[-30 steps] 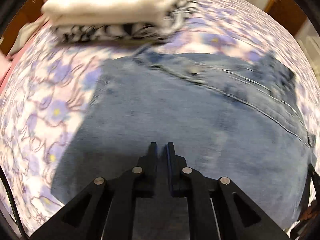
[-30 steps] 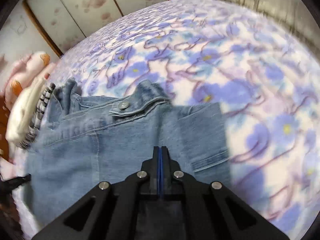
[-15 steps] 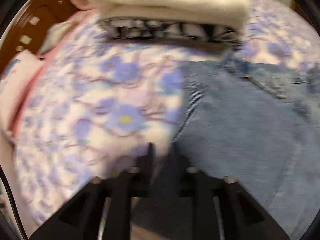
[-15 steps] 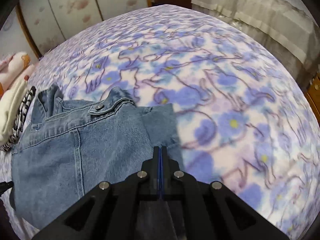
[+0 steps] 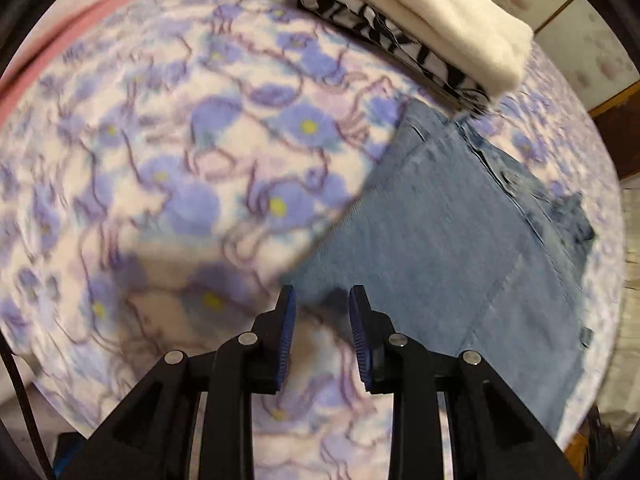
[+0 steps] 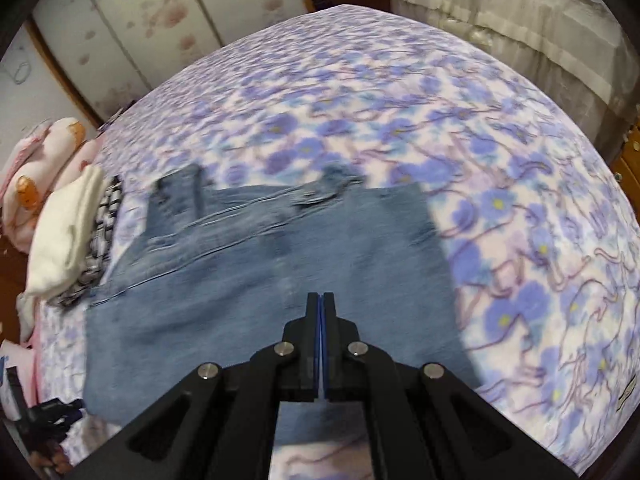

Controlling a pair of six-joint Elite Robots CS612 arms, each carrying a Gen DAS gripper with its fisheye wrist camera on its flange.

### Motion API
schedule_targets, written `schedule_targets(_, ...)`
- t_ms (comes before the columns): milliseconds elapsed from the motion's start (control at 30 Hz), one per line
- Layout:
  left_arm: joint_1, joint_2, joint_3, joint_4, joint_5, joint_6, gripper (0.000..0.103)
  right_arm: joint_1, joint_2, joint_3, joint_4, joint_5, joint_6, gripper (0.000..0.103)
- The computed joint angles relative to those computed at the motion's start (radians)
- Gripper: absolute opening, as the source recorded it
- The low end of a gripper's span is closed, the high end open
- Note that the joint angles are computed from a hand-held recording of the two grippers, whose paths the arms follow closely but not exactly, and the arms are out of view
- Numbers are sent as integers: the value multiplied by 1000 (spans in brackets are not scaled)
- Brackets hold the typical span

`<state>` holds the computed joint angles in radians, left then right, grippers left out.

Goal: Fold large clothes

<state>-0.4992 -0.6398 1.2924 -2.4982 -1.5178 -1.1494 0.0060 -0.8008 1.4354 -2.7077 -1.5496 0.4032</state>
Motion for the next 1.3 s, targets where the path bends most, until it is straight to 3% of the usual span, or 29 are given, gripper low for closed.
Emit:
schedule_targets(100,1,-7,41,-84,-60,-10,31,15,8,-35,37,28,11,0)
schedule_targets(233,23,26,56,-221,-234,-11,44,35,37,-104,116,50,44,0)
schedule_targets(367,33,65,26,-243,-328,22,49,44,82,-173,175,118,75,0)
schedule_targets(567,44,101,29,-371,-399,-51,61,62,177,-322,348,192,123,0)
schedule_targets(667,58,127,23,-475,-458,-90,61,68,226,-405,487,218,207,0)
schedule_targets(733,66,140,7,-490,-487,-70,61,71,244,-426,507,242,239,0)
schedule_targets(867,78,165,-21,-498,-540,-63,61,91,285,-501,637,171,214,0)
schedule_targets(967,89,195,-40,-556,-586,-119,61,89,293,-510,655,183,218,0)
schedule_targets(1200,106,250,-79,-690,-641,-194,61,97,360,-648,840,167,42,0)
schedule_targets(1300,108,277,-114,-717,-643,-204,61,99,361,-650,840,171,23,0)
